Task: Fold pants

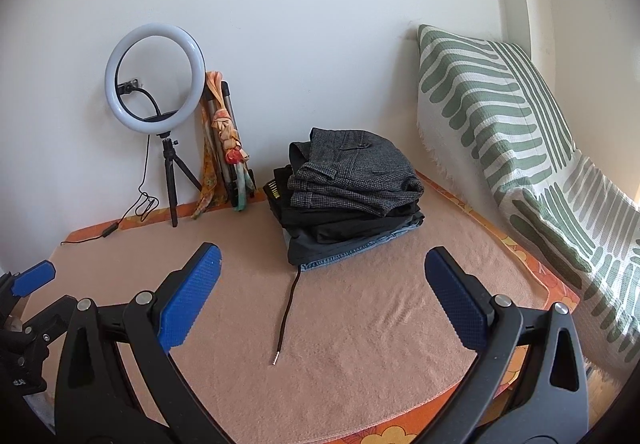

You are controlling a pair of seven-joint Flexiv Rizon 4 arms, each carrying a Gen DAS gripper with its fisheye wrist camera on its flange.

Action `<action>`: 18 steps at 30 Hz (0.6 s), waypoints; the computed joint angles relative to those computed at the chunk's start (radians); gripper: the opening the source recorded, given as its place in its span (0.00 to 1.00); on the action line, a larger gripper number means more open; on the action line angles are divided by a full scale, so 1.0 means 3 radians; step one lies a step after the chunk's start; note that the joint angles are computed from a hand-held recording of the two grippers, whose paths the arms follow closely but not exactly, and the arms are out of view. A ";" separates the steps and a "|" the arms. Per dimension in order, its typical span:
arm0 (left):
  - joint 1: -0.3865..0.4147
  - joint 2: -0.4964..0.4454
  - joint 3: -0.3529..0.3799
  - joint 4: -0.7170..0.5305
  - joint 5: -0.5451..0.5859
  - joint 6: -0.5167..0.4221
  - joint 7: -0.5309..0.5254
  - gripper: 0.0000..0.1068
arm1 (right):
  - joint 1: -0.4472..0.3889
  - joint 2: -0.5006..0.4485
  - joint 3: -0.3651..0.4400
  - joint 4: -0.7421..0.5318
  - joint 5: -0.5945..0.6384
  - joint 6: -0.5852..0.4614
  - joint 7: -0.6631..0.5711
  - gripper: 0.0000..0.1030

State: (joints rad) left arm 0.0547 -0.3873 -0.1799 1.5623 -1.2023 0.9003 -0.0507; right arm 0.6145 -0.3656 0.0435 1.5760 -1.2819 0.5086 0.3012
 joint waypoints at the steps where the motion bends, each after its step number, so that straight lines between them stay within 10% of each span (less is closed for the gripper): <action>1: 0.0007 0.0006 -0.0021 0.0016 -0.0078 0.0019 0.0081 0.82 | -0.0004 -0.0005 0.0000 -0.0001 0.0006 0.0010 0.0002 1.00; 18: 0.0011 -0.0028 -0.0014 -0.0016 0.0081 0.0035 -0.0089 0.84 | 0.0023 -0.0027 -0.0013 -0.0006 -0.0017 -0.0077 -0.0018 1.00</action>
